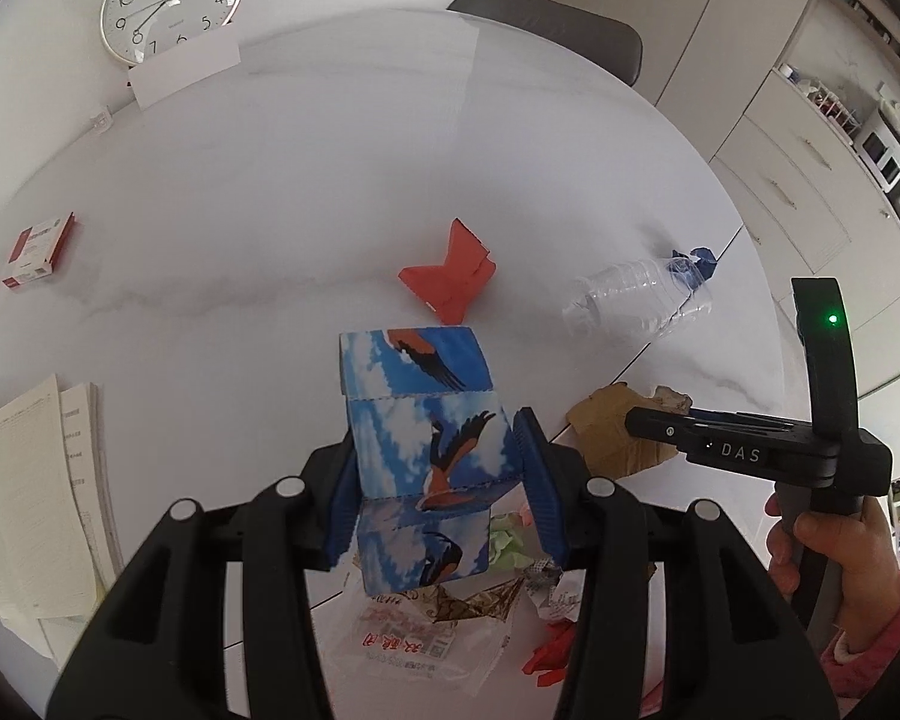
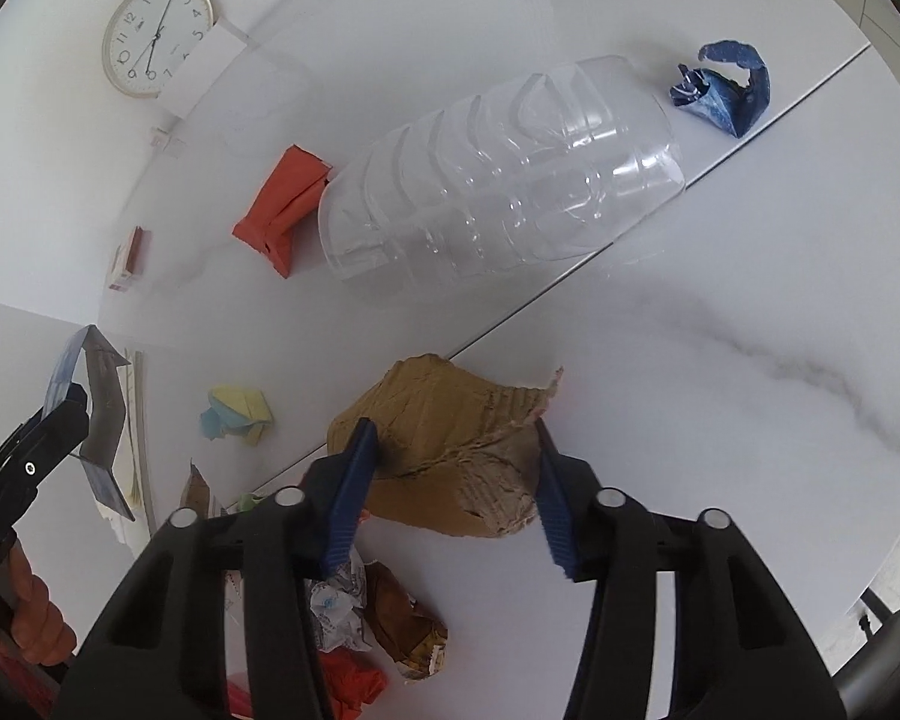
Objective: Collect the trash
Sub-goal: 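Grasp the bird-print tissue box with the left gripper while the right grasps the cardboard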
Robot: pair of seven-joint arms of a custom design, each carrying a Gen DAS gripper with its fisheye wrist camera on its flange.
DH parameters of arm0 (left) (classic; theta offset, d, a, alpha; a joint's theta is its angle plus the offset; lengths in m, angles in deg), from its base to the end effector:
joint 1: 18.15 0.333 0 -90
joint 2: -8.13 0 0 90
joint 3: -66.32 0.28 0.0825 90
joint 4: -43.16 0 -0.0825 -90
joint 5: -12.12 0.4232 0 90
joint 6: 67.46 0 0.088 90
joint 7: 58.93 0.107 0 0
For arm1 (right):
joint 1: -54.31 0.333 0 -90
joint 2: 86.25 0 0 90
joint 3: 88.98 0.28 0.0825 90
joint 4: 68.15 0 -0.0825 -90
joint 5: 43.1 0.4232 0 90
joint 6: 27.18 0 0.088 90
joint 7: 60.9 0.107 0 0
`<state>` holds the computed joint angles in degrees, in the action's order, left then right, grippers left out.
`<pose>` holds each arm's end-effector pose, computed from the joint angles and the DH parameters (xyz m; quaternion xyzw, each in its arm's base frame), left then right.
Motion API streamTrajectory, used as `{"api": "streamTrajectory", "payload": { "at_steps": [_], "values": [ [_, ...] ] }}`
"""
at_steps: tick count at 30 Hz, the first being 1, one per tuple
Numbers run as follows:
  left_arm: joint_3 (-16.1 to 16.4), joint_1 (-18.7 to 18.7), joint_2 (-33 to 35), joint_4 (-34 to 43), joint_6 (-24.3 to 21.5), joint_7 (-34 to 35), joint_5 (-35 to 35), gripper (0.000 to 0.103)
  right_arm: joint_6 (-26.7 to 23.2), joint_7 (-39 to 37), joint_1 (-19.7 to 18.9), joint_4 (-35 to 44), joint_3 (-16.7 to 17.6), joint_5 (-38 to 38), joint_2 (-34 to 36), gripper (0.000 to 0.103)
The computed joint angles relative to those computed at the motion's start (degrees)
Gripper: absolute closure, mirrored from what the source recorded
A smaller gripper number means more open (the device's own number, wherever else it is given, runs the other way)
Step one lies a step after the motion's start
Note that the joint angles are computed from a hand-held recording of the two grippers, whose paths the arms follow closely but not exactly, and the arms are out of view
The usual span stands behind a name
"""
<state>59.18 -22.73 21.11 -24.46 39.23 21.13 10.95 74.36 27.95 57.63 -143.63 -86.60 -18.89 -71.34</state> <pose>0.6609 -0.1266 0.6815 -0.6816 0.6954 -0.2006 0.1079 0.6760 0.0998 0.5822 -0.7119 0.6622 0.0924 0.2149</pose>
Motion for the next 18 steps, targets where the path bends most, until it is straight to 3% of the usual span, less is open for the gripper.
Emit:
{"api": "streamTrajectory", "payload": {
  "at_steps": [2, 3, 11, 18],
  "values": [
    [0.08, -0.01, -0.60, -0.62, 0.47, -0.65, 0.15, 0.057, -0.02, -0.37, -0.27, 0.26, 0.02, 0.65, 0.00, 0.057],
    [0.10, 0.05, -0.99, -1.01, 0.57, -0.71, 0.13, 0.057, 0.41, -1.03, -0.50, -0.11, 0.05, 1.28, -0.37, 0.064],
    [-0.61, -1.34, -1.23, 0.34, 0.92, -0.12, 2.20, 0.057, 3.49, -5.86, -0.86, -3.21, -0.91, 1.13, -4.97, 0.065],
    [-2.86, -4.09, 0.40, 4.40, 0.29, 4.65, -0.59, 0.057, 6.35, -8.21, -2.28, -15.30, -5.32, -2.77, -20.27, 0.065]
  ]
}}
